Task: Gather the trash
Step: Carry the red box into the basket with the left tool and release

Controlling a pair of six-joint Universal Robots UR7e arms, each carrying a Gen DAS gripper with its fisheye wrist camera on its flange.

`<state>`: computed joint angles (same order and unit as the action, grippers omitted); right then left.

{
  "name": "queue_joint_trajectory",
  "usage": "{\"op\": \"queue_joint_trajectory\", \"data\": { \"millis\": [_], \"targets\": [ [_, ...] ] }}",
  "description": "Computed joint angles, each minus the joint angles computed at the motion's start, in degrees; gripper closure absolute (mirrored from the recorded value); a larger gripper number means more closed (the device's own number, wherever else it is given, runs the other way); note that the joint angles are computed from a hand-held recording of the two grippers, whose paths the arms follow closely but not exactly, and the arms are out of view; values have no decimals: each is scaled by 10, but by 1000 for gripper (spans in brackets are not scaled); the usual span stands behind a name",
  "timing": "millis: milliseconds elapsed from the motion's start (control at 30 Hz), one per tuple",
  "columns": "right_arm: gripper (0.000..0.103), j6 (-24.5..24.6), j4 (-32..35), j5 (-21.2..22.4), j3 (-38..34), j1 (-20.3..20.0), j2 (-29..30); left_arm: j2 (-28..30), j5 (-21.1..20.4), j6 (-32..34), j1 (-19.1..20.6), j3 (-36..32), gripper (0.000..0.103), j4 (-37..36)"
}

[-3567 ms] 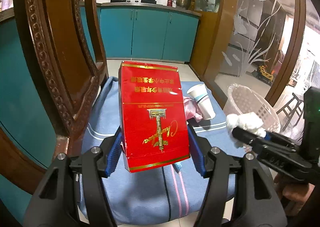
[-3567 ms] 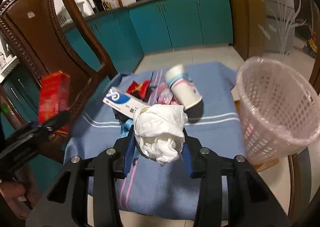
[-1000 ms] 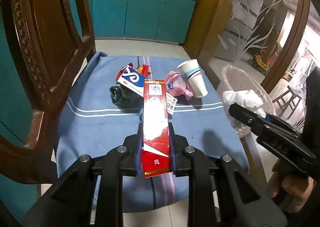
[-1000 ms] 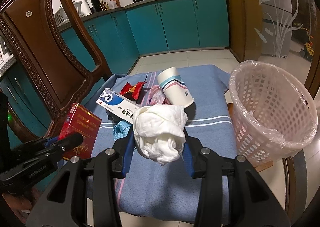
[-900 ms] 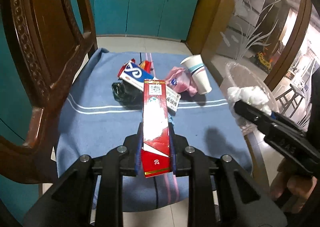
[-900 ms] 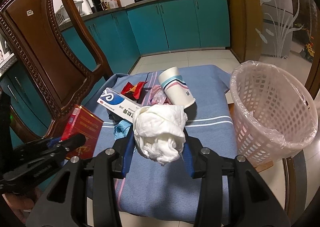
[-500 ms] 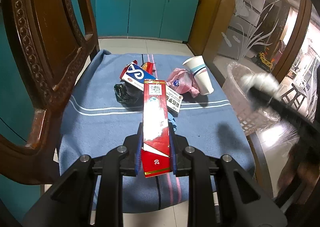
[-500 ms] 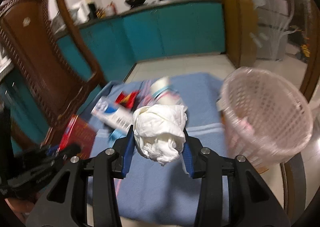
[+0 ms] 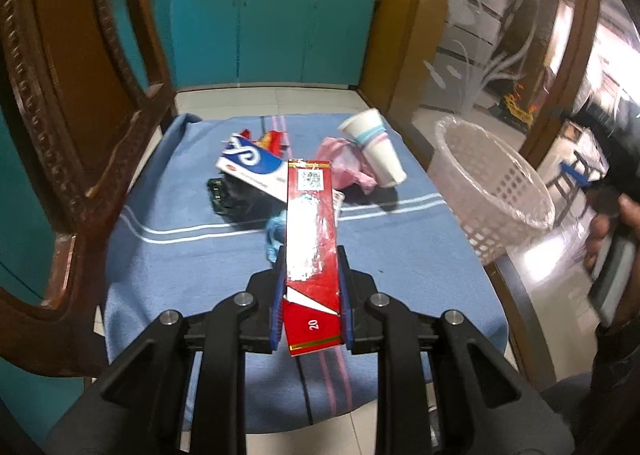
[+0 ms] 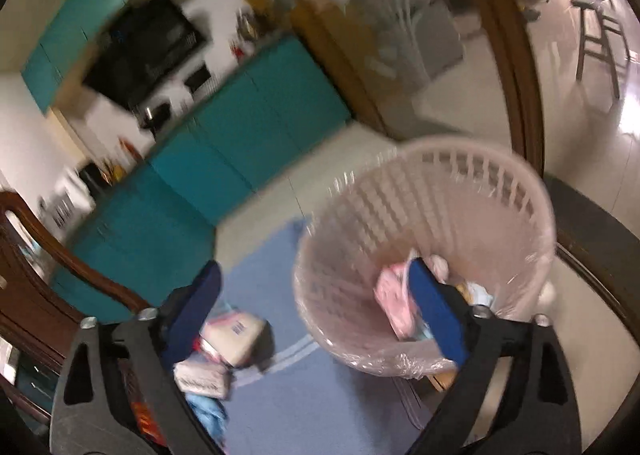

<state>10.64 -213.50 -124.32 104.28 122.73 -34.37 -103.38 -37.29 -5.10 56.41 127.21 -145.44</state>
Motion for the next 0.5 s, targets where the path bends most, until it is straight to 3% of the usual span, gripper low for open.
{"op": "queue_joint_trajectory", "data": {
  "millis": [67, 200, 333, 433, 467, 500],
  "targets": [
    [3, -11, -48, -15, 5, 7, 2, 12, 3, 6, -6, 0, 80, -2],
    [3, 0, -103, -29, 13, -3, -4, 67, -37, 12, -16, -30, 80, -11],
    [3, 24, -145, -35, 29, -10, -13, 184, -94, 52, -31, -102, 80, -54],
    [3, 14, -182, -36, 41, -10, -16, 279, -142, 64, -27, -184, 79, -58],
    [3, 9, -183, -35, 41, -10, -16, 312, -146, 76, -25, -210, 69, -59],
    [3, 7, -182, -34, 39, -10, -15, 337, -140, 80, -24, -229, 43, -56]
  ]
}}
